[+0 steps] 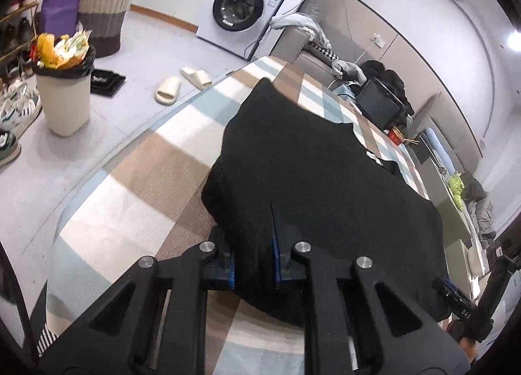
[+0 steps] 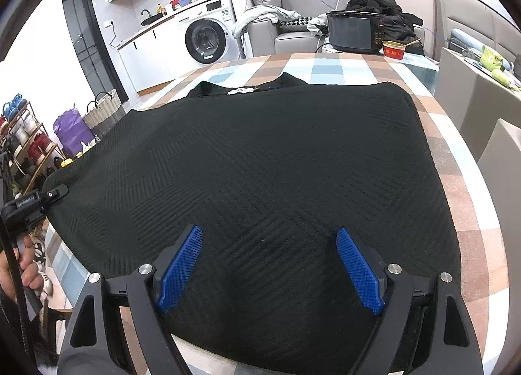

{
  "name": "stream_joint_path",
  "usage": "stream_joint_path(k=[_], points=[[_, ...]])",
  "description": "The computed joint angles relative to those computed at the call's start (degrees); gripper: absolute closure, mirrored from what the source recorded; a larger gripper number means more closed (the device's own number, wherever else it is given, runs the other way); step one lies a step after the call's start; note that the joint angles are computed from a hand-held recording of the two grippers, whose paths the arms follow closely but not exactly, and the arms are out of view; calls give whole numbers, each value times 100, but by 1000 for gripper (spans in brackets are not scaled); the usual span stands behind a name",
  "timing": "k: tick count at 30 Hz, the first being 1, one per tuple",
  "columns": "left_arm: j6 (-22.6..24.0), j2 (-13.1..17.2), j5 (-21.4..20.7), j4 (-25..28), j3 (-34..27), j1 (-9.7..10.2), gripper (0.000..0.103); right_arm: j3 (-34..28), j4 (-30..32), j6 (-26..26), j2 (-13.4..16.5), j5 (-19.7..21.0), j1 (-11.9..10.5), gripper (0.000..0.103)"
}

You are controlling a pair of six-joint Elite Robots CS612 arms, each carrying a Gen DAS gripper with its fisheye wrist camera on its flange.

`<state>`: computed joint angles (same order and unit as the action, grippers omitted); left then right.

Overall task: Fold small clothes
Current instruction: 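Grasp the black sweater's side with the left gripper and fold it inward, then open the left gripper and release the folded sweater side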

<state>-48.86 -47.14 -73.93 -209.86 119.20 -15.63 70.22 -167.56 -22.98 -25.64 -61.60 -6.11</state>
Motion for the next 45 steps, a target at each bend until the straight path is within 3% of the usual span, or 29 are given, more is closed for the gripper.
stream_joint_path(k=[6, 10, 14, 16, 17, 19, 20, 21, 23, 25, 31, 36, 39, 42, 45], points=[[1022, -202, 354, -183, -137, -224, 91, 21, -175, 179, -29, -33, -42, 17], [2011, -284, 228, -189, -528, -426, 91, -2, -377, 441, -40, -65, -119, 17], [2890, -252, -464, -113, -1014, -660, 91, 20, -649, 725, -78, -132, -204, 17], [3247, -201, -1113, 192, -1260, -772, 90, 22, -761, 848, -96, -195, -249, 17], [3297, -177, -1359, 348, -1341, -792, 90, 26, -796, 909, -106, -237, -270, 17], [3310, -103, -1966, 901, -1538, -824, 77, 33, -834, 1002, -124, -326, -308, 17], [3406, -59, -2398, 1241, -1641, -797, 57, 38, -830, 1020, -136, -387, -317, 17], [3439, -14, -2668, 1477, -1694, -783, 45, 40, -822, 1025, -147, -465, -326, 17], [3382, 56, -2635, 1439, -1654, -792, 42, 62, -831, 1005, -166, -569, -340, 17], [3379, 68, -2529, 1497, -1573, -756, 31, 63, -696, 908, -187, -567, -357, 17], [3093, 142, -2038, 1393, -1365, -554, 31, -69, 159, 631, -203, 161, -375, 17], [2888, 207, -1725, 1374, -1344, -357, 31, -328, 1287, 45, -137, 865, -295, 19], [2764, 232, -1569, 1417, -1382, -296, 31, -375, 1690, -179, -135, 849, -238, 31], [2757, 248, -1507, 1440, -1407, -247, 31, -183, 1584, -405, -220, 687, -220, 47], [2724, 277, -1580, 1461, -1451, -201, 31, -14, 1494, -751, -303, 648, -219, 49]])
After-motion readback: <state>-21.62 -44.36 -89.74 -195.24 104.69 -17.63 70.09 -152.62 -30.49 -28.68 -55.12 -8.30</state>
